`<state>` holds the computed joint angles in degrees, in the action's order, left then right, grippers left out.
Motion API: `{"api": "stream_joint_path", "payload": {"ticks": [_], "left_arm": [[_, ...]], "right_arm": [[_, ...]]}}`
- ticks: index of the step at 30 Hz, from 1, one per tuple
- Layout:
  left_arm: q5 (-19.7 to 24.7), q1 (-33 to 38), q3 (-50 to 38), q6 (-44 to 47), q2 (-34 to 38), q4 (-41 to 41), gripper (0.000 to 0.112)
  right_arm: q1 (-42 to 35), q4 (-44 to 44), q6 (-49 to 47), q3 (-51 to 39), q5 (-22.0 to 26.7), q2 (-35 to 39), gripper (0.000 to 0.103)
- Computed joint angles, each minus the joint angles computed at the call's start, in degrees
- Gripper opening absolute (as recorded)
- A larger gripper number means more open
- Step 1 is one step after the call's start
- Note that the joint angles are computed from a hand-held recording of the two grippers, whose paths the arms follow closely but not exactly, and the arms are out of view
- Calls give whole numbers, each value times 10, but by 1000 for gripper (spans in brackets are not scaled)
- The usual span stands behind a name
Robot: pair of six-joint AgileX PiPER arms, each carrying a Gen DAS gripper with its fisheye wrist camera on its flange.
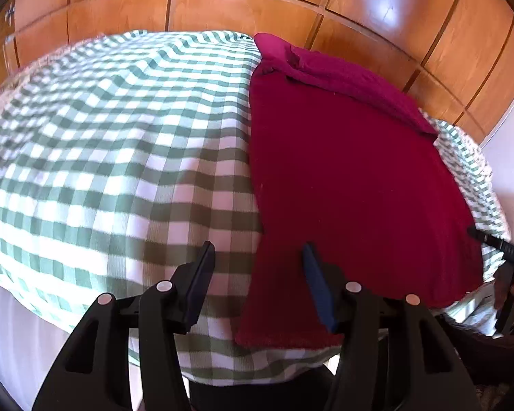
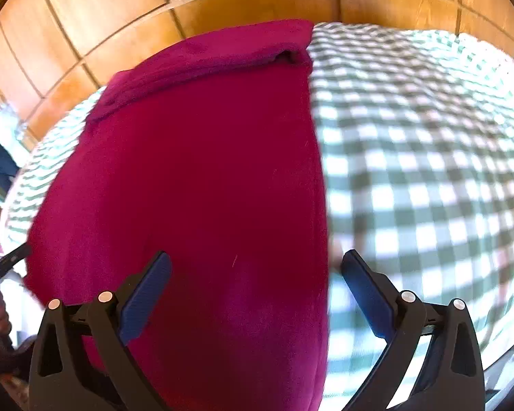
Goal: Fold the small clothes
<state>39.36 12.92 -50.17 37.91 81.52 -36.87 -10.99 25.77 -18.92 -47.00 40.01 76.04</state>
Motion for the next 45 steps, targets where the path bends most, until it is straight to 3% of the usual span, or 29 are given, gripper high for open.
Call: {"api": "stream_joint_path", "payload": {"ticks": [3,6,8,9,11,12,13,16,22,27,33,36,37,38,39,40,41,42,45], "left_arm": [[39,28,2,36,3,-35,51],[72,47,6,62,5,-55,45],[92,44,6,71,9,-59,34],[92,39,7,73,7,-58,33],[86,21,8,72,6,-49,20],[85,16,6,69,8,-45,15],[85,15,4,70,9,-43,10],[113,28,-13,89,7,-65,7],[200,57,-102,104,46,-158,7],[187,20,-221,60,131,-185,7],[159,-29,-392,-66,264,-129,8],[179,-34,-495,-140,332,-106,15],[173,-37,-514,-162,343,-98,25],[158,-39,-518,-177,345,-92,43],[151,-32,-515,-176,342,-96,50],[138,-27,-509,-177,338,-102,56],[128,-20,-496,-172,331,-106,57],[126,-12,-484,-163,326,-108,57],[121,6,-425,-105,303,-122,57]], "right_arm": [[-14,29,-28,17,34,-25,93],[-26,43,-44,33,59,-44,78],[-24,32,-36,41,59,-53,59],[-23,27,-31,40,57,-50,52],[-26,23,-29,39,61,-49,29],[-29,28,-37,35,69,-47,25],[-34,36,-48,30,80,-46,13],[-44,72,-78,7,105,-41,9],[-81,180,-131,-62,126,5,9],[-78,205,-121,-132,87,87,9],[-65,167,-55,-237,68,191,9],[-71,180,-32,-290,80,240,9],[-75,192,-35,-305,83,253,14],[-80,203,-36,-317,91,263,25],[-87,216,-39,-322,97,267,35],[-95,237,-43,-316,90,263,61],[-97,236,-39,-304,71,250,81],[-101,235,-40,-290,51,235,85],[-133,244,-49,-270,62,220,86]]}}
